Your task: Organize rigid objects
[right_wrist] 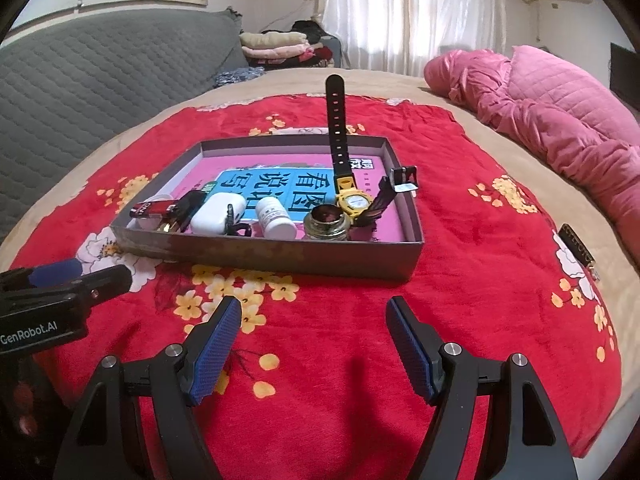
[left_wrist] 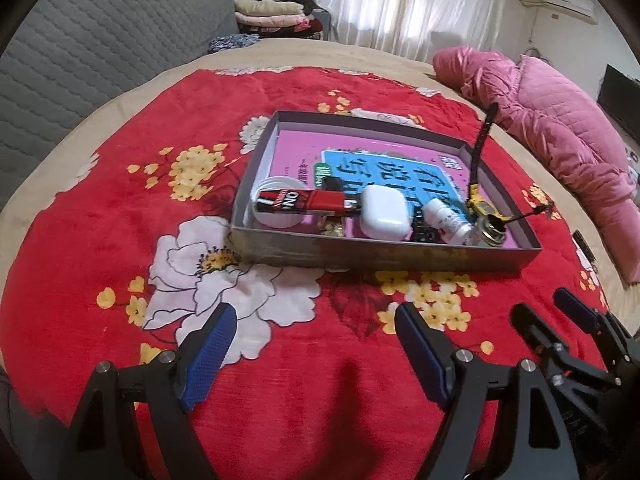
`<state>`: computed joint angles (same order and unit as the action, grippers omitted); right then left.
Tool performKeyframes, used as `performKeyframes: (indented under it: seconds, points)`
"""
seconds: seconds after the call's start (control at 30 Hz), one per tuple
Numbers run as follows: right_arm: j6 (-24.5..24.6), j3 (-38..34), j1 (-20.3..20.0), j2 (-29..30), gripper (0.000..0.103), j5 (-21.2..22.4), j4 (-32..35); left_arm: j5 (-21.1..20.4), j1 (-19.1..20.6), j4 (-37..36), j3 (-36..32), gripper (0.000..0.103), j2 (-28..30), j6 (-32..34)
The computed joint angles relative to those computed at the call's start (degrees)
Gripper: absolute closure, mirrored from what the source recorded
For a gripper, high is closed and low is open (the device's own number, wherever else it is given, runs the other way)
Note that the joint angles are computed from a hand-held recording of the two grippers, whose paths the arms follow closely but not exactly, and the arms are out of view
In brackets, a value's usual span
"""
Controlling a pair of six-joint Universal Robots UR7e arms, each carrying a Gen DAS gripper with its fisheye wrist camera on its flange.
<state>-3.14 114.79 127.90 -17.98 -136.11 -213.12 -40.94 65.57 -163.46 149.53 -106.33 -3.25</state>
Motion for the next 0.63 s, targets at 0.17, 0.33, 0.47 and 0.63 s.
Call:
performKeyframes:
  seconds: [0.17, 0.33, 0.47, 0.63]
  points:
    - [2.36, 0.94, -1.53, -0.91, 0.027, -0.78, -0.91, -1.13, 2.66, -0.79, -1.22, 0.022, 1.01, 0.87]
    - [3.83, 1.63, -3.62, -1.66, 0.027, -3.34, -2.96, -0.82, 5.38, -3.34, -2.74, 0.022, 2.63, 2.16]
    - [5.55, 2.31, -4.8, -2.21, 0.027, -4.47, -3.52, -1.34, 6.99, -3.03, -3.76, 0.022, 3.46, 1.68]
    - [4.75, 2.15, -4.67, -2.08, 0.027, -4.29, -3.29, -3.35, 7.29, -2.9, -3.76, 0.022, 3.26, 2.05]
